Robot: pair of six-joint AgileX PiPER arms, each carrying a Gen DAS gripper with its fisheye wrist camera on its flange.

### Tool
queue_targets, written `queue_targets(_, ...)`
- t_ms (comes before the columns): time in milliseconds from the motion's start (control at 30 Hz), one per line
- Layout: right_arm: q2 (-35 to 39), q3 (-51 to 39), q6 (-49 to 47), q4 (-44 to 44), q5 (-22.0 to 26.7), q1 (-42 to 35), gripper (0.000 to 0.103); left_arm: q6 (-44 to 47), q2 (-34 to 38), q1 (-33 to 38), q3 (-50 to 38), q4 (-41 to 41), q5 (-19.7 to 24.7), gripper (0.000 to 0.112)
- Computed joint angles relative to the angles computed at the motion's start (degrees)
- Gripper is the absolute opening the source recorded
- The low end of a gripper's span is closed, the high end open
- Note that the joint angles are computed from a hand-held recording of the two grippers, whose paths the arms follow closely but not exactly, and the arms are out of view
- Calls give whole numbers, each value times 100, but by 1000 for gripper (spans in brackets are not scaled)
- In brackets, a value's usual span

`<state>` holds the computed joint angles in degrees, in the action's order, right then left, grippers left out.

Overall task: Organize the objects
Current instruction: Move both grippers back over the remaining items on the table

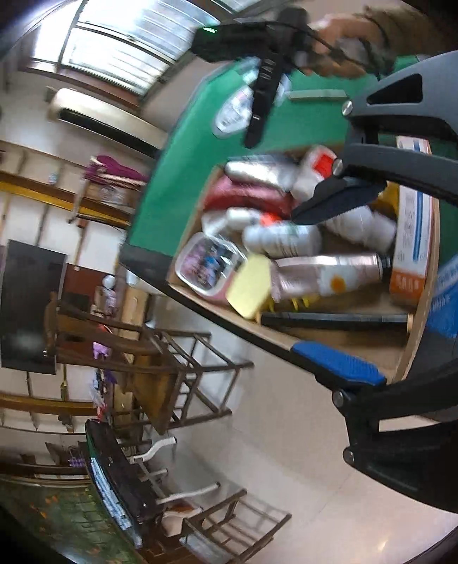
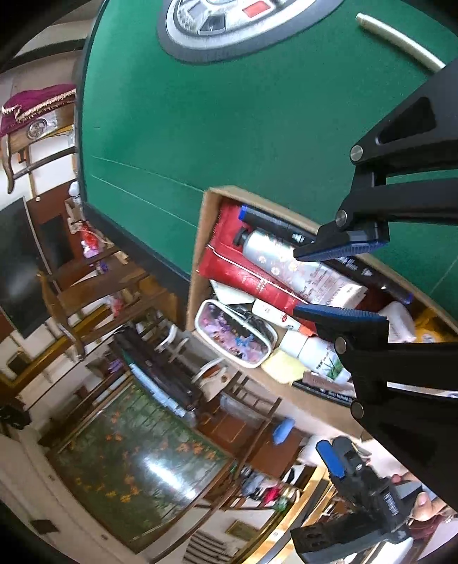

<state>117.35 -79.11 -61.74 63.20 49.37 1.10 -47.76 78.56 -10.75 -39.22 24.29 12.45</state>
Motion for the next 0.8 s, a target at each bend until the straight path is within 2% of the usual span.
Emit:
queue_targets(67,-187,286,-448,167,115,-378,41,481,-108,-89,-21,-612,-69,76)
queue_targets(133,-277,435,-735,251,218,-767,72,600,-91,-257,-115,-807,-17,77)
queue_targets(200,-328,522,-964,299,346,-1332,82,439,13,-467,-223,-696,27,77)
queue_targets(300,-288,364,-903,254,563,-2107,87,-541,261,-1037,-448,70,75,77)
queue_targets(400,-102,-39,-830,197,773,-2857,93,-1229,630,-1638,-749,493,-2,77)
queue_targets(500,89,-416,-924,336,840,-3463,94,-1569,1169,-2186,-1236,637,-17,77)
queue_targets(600,370,-799,-1000,622,812,-3906,95,-913,1858,-2594,-1928,-66,58,77)
queue_targets(700,758,-1550,-431,243,993,-4171,96,23,2627,-2805,-2712,-1018,277,77)
queue_targets(800,872,-1864,-444,62,1171,-4320,96,639,3409,-2921,-3503,-1638,460,77)
